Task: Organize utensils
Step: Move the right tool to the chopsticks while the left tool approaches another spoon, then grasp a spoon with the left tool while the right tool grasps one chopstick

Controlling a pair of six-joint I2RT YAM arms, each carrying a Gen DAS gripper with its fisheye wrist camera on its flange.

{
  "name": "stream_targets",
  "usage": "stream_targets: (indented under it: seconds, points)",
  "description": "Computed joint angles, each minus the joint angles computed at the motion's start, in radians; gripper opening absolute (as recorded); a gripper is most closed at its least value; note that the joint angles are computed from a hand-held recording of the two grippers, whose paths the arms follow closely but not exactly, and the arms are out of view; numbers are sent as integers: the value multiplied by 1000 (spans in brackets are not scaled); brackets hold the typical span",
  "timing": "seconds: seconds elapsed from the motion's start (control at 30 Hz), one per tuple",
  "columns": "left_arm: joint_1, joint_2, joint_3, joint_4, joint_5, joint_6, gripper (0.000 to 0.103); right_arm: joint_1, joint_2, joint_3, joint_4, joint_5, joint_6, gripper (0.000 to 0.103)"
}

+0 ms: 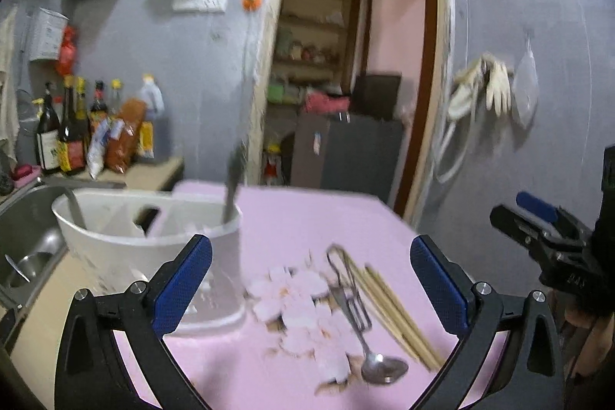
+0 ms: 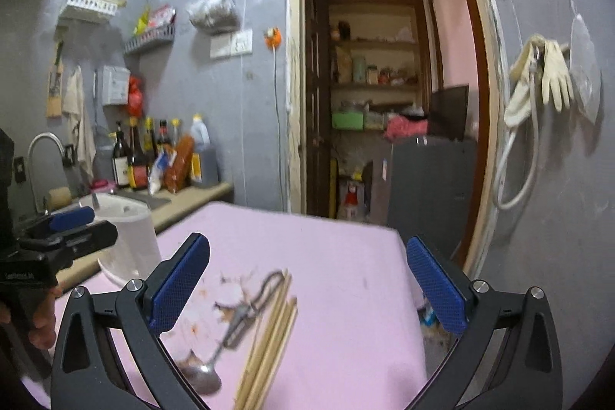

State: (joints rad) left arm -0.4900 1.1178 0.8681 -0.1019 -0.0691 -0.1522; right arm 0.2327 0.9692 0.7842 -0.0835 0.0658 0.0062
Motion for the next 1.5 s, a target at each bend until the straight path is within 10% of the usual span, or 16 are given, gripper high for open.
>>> stream_targets:
  seconds: [0.3, 0.57, 0.9, 1.13, 1.5]
  points:
    - [-26, 163, 80, -134, 84, 10, 93, -87, 73, 13, -125, -115, 8, 74]
    - [14, 400, 289, -390, 279, 12, 34, -119, 173, 67, -234, -196, -16, 42]
    - [33, 588, 494, -575, 328, 18, 18, -111, 267, 117, -319, -219, -40, 27]
    - [-42, 673, 609, -642, 179, 35, 12, -97, 333, 167, -359, -213, -42, 23]
    - [-12, 590, 499, -592, 169, 71, 5, -73, 400, 207, -388, -208, -36, 20]
